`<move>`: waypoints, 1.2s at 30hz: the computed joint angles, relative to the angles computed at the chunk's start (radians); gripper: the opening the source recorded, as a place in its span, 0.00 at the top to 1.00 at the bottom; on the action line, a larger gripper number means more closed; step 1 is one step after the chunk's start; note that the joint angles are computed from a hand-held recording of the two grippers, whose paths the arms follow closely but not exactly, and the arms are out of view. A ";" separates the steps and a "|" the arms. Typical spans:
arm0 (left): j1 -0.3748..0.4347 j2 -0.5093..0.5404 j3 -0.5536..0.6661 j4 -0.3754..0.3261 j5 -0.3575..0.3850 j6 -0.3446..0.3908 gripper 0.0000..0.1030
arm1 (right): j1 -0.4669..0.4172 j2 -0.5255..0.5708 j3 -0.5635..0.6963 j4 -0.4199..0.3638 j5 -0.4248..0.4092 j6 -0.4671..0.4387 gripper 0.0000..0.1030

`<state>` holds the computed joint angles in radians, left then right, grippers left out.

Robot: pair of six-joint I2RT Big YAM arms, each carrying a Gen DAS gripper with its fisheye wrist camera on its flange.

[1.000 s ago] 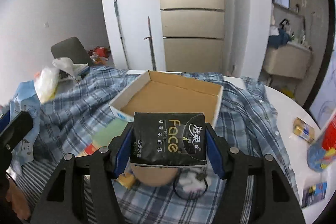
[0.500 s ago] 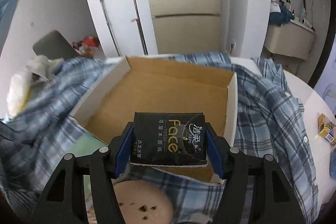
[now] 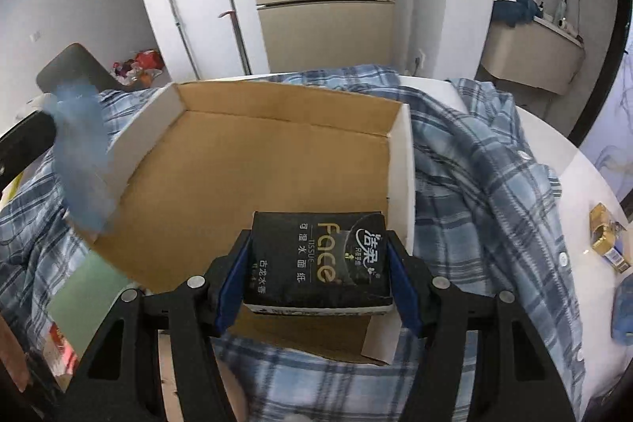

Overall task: Organize soft objects
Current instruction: 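Carry both packs into the white box and open both grippers, then grasp the red Liqun pack with the left gripper while the right gripper grasps the white hair tie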

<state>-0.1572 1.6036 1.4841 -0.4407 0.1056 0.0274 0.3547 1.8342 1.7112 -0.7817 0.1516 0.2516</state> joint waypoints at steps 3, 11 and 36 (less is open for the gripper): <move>0.000 0.009 0.010 -0.019 0.013 0.000 0.68 | -0.011 -0.008 -0.006 0.005 -0.021 0.002 0.40; -0.007 0.016 0.015 -0.036 -0.006 0.014 0.49 | -0.007 -0.048 -0.052 0.098 -0.054 -0.003 0.24; 0.011 -0.403 -0.332 0.184 0.008 0.050 0.00 | 0.052 -0.406 -0.337 0.278 0.078 -0.003 0.08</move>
<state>-0.1461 1.2008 1.1525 -0.2570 0.1131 0.0769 0.4068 1.4281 1.3744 -0.5038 0.2291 0.2484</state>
